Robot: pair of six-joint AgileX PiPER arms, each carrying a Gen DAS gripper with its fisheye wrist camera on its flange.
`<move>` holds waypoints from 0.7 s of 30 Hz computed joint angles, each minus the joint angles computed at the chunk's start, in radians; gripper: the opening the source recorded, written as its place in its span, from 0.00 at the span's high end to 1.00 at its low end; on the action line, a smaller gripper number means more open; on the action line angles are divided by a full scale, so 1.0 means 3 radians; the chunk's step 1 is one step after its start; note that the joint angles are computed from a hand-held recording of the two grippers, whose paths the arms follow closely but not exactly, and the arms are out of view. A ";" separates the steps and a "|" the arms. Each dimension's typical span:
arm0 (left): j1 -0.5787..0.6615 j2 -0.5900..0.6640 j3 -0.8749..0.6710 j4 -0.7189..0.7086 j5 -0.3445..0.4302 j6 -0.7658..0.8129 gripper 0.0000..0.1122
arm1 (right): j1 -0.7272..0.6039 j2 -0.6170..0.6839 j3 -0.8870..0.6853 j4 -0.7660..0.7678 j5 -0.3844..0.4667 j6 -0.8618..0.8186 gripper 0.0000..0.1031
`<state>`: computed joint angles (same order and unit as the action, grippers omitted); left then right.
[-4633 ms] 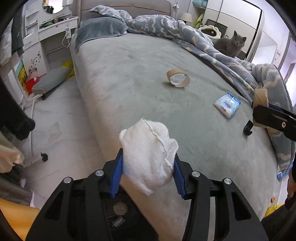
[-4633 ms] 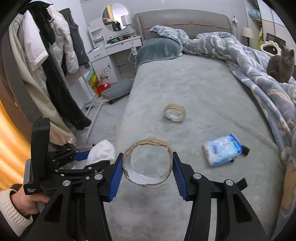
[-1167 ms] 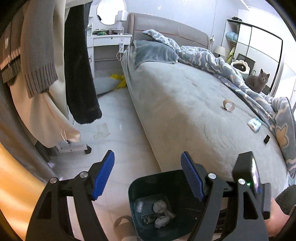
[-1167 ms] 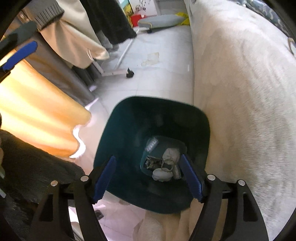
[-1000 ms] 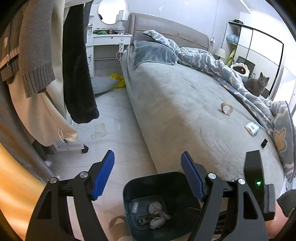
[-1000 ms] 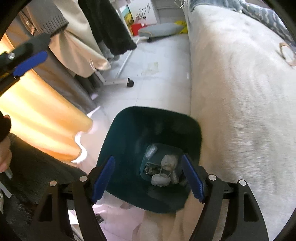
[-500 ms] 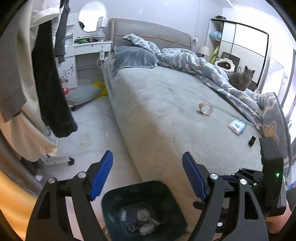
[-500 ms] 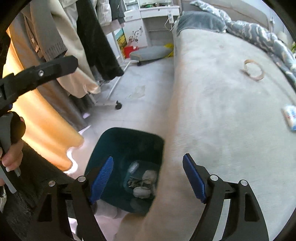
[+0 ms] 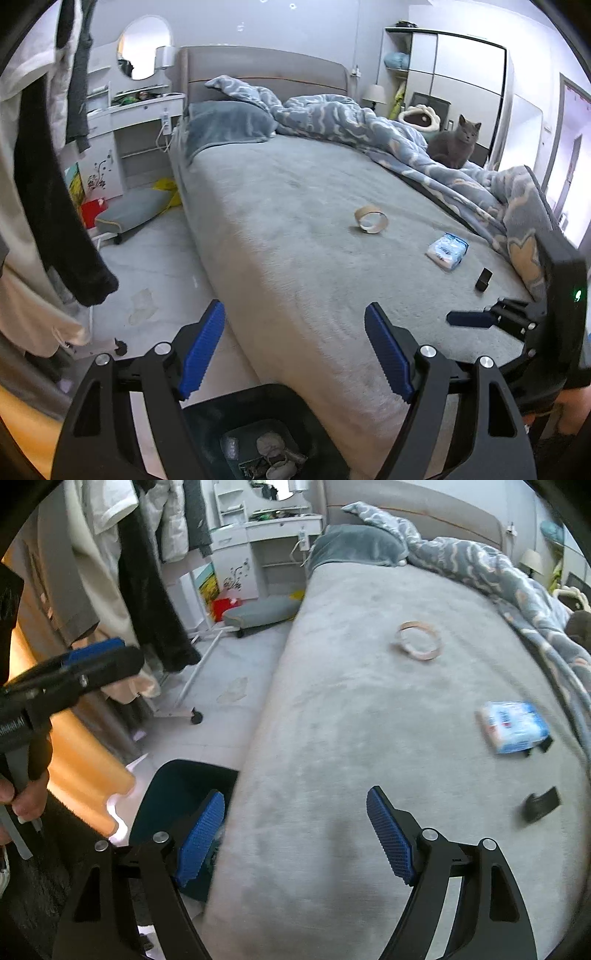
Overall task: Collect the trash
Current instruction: 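Move both tools back over the bed toward the wipes pack, then grasp the black curved plastic piece with the right gripper while the left tool approaches the wipes pack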
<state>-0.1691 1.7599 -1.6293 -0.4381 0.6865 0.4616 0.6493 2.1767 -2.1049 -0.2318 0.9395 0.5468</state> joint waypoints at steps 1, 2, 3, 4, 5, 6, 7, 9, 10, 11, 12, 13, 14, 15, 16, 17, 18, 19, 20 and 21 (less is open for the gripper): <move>-0.0031 0.0032 -0.0035 0.0016 0.0003 -0.0022 0.29 | -0.0022 -0.0049 0.0078 -0.0027 -0.0025 0.0039 0.22; -0.0057 0.0062 -0.0069 0.0041 0.0007 -0.0055 0.29 | -0.0046 -0.0105 0.0171 -0.0044 -0.0062 0.0068 0.22; -0.0093 0.0109 -0.0118 0.0051 0.0020 -0.0086 0.29 | -0.0066 -0.0156 0.0250 -0.0056 -0.0093 0.0099 0.22; -0.0122 0.0147 -0.0160 0.0053 0.0029 -0.0108 0.29 | -0.0080 -0.0209 0.0331 -0.0071 -0.0128 0.0125 0.22; -0.0142 0.0170 -0.0192 0.0065 0.0037 -0.0132 0.29 | -0.0095 -0.0255 0.0401 -0.0086 -0.0155 0.0135 0.22; -0.0182 0.0215 -0.0252 0.0090 0.0046 -0.0180 0.29 | -0.0117 -0.0319 0.0492 -0.0118 -0.0188 0.0143 0.22; -0.0207 0.0257 -0.0313 0.0076 0.0070 -0.0191 0.29 | -0.0132 -0.0355 0.0552 -0.0134 -0.0214 0.0148 0.22; -0.0252 0.0327 -0.0417 0.0052 0.0107 -0.0220 0.29 | -0.0185 -0.0462 0.0710 -0.0182 -0.0277 0.0164 0.21; -0.0282 0.0366 -0.0474 0.0068 0.0119 -0.0259 0.29 | -0.0211 -0.0513 0.0788 -0.0210 -0.0305 0.0188 0.21; -0.0309 0.0409 -0.0538 0.0077 0.0140 -0.0296 0.29 | -0.0243 -0.0568 0.0873 -0.0227 -0.0337 0.0203 0.20; -0.0330 0.0435 -0.0583 0.0059 0.0164 -0.0314 0.29 | -0.0299 -0.0635 0.0977 -0.0247 -0.0379 0.0226 0.20; -0.0351 0.0476 -0.0646 0.0048 0.0191 -0.0338 0.29 | -0.0329 -0.0676 0.1038 -0.0262 -0.0404 0.0247 0.20; -0.0371 0.0500 -0.0688 0.0065 0.0204 -0.0367 0.29 | -0.0363 -0.0718 0.1106 -0.0281 -0.0433 0.0274 0.20; -0.0415 0.0534 -0.0750 0.0109 0.0211 -0.0414 0.29 | -0.0407 -0.0775 0.1191 -0.0300 -0.0471 0.0302 0.20; -0.0448 0.0547 -0.0780 0.0144 0.0202 -0.0445 0.29 | -0.0448 -0.0838 0.1283 -0.0323 -0.0509 0.0330 0.20; -0.0468 0.0552 -0.0797 0.0145 0.0198 -0.0450 0.29 | -0.0470 -0.0891 0.1362 -0.0353 -0.0540 0.0367 0.20; -0.0493 0.0563 -0.0826 0.0129 0.0200 -0.0444 0.29 | -0.0513 -0.0946 0.1439 -0.0359 -0.0580 0.0381 0.20; -0.0515 0.0584 -0.0867 0.0132 0.0213 -0.0455 0.29 | -0.0555 -0.0995 0.1507 -0.0367 -0.0611 0.0394 0.20; -0.0537 0.0610 -0.0910 0.0145 0.0225 -0.0475 0.29 | -0.0588 -0.1027 0.1550 -0.0381 -0.0628 0.0404 0.20; -0.0557 0.0648 -0.0977 0.0159 0.0251 -0.0499 0.29 | -0.0625 -0.1059 0.1591 -0.0394 -0.0644 0.0414 0.20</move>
<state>-0.3362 1.9544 -1.9225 -0.3902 0.7618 0.3119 0.4619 1.8590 -1.6275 -0.3501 0.7463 0.6709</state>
